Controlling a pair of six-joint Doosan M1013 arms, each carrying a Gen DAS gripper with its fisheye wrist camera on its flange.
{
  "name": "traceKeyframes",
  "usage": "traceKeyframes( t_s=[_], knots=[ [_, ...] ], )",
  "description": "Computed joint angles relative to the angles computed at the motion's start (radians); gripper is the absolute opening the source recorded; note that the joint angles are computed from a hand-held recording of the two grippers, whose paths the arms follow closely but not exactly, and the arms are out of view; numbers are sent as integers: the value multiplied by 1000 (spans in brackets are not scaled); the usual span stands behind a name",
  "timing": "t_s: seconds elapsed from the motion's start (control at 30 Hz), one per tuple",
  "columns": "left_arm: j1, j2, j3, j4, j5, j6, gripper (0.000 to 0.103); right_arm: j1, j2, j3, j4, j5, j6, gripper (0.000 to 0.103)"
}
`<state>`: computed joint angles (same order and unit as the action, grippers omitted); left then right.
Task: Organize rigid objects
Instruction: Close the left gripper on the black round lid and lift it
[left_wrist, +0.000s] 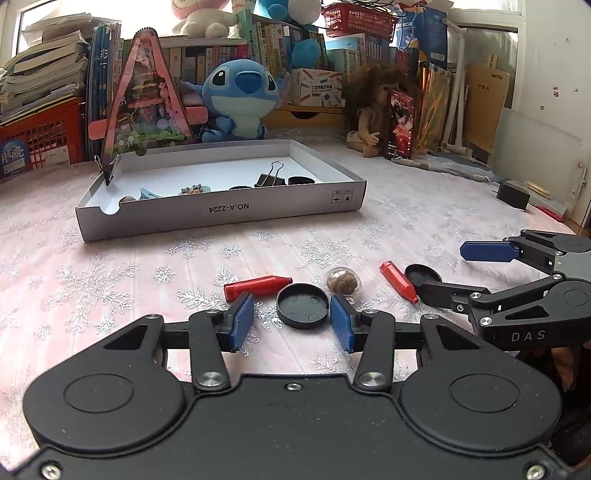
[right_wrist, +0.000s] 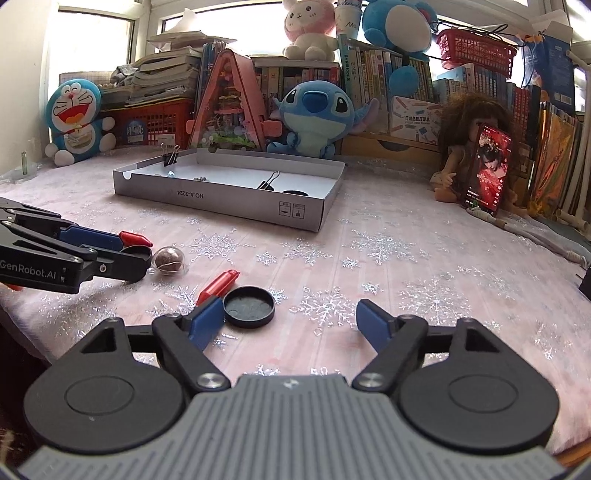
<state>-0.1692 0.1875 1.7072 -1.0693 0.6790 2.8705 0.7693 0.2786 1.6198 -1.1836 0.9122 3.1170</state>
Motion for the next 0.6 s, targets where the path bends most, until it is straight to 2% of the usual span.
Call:
traceKeyframes(
  t_s=[0.33, 0.6],
  knots=[
    [-8, 1, 4, -7, -27, 27, 44, -11, 9, -10, 21, -33, -22, 84],
    [-17, -5, 20, -28, -59, 61, 43, -26, 8, -15, 63, -41, -17, 94]
  ],
)
